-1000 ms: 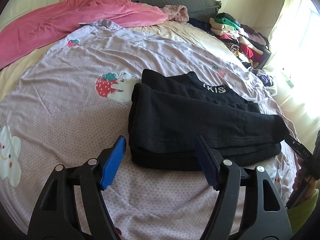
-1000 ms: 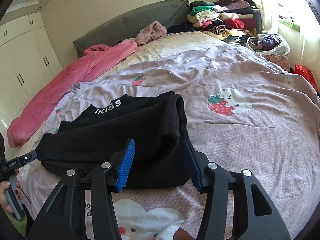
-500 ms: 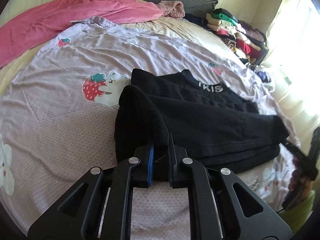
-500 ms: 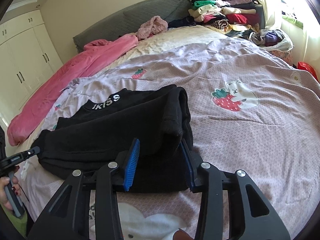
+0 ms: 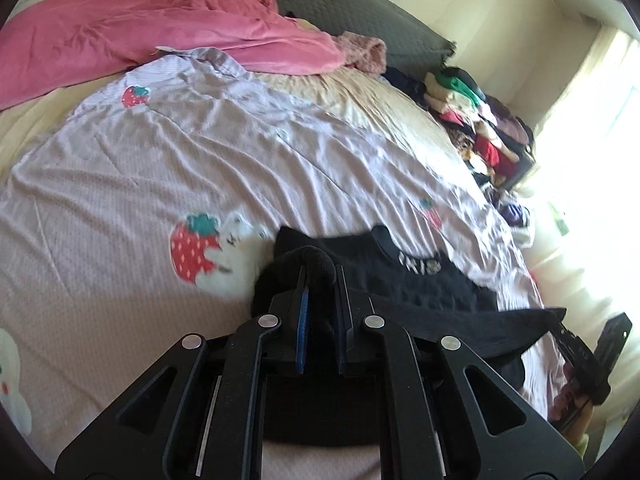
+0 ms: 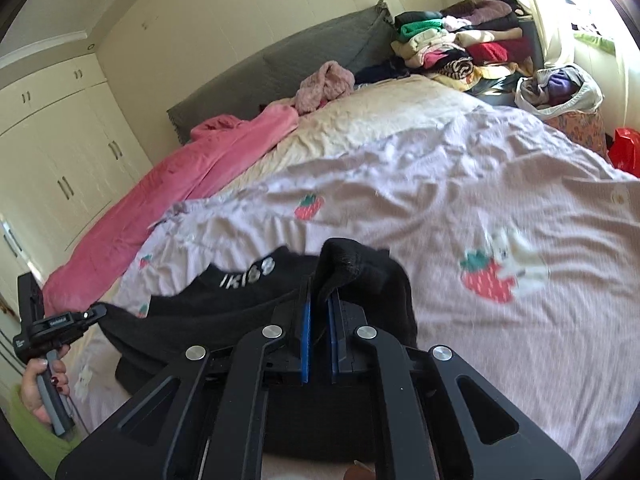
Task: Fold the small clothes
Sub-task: 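Close both tools on the folded edge of the shirt, then lift the folded edge with both tools and fold it toward the collar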
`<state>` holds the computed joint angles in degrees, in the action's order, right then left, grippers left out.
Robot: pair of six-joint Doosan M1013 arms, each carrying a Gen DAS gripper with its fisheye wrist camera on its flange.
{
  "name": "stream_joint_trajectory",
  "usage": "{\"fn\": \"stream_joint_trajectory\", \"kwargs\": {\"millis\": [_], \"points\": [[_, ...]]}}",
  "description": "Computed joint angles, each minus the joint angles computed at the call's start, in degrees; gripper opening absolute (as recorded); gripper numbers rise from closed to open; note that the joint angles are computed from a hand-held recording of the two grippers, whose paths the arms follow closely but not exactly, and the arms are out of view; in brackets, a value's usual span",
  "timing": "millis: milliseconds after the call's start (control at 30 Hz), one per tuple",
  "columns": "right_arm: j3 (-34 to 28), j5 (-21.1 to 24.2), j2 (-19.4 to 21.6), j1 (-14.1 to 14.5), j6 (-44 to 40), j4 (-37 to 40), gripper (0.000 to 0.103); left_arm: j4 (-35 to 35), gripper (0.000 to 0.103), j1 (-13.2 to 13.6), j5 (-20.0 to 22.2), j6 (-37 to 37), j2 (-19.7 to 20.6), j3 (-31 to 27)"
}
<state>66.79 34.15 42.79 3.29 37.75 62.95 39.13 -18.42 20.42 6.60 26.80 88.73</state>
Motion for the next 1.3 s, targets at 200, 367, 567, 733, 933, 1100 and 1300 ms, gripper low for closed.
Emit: {"fn": "stream_joint_trajectory", "kwargs": {"millis": [200,367,567,733,933,1100,1300], "points": [[-5.93,0.29,3.32,0.75,11.45,-9.54,0.006,-2.85,0.005,1.46,0.49,2.38,2.25,-2.46],[-8.37,-0.3,5.23,1.53,17.12,-16.44,0.008,-5.15,0.01,1.76,2.62,4.87,4.72,-4.87],[-6.88,-2.74,4.83,1.1,14.99,-14.04,0.036,5.22,0.036,0.67,1.67,-3.9,3.65,-3.04],[-3.09,-6.93,2.45,0.99,9.17,-12.04,0.037,18.88,0.038,-1.38,2.42,-14.73,1.45,-0.26],[-2.02,-6.4,1.59,2.43,8.53,-23.06,0.037,10.06,0.038,-3.94,8.76,3.04,3.3,-2.43],[-6.19,-0.93,4.41,4.29,18.38,-37.08,0.036,-0.78,0.038,-4.58,12.36,20.91,7.04,-7.52],[-9.3,-1.28,6.56,5.39,22.59,-42.61,0.035,-4.61,0.038,-3.66,13.37,26.99,9.58,-11.39]]}}
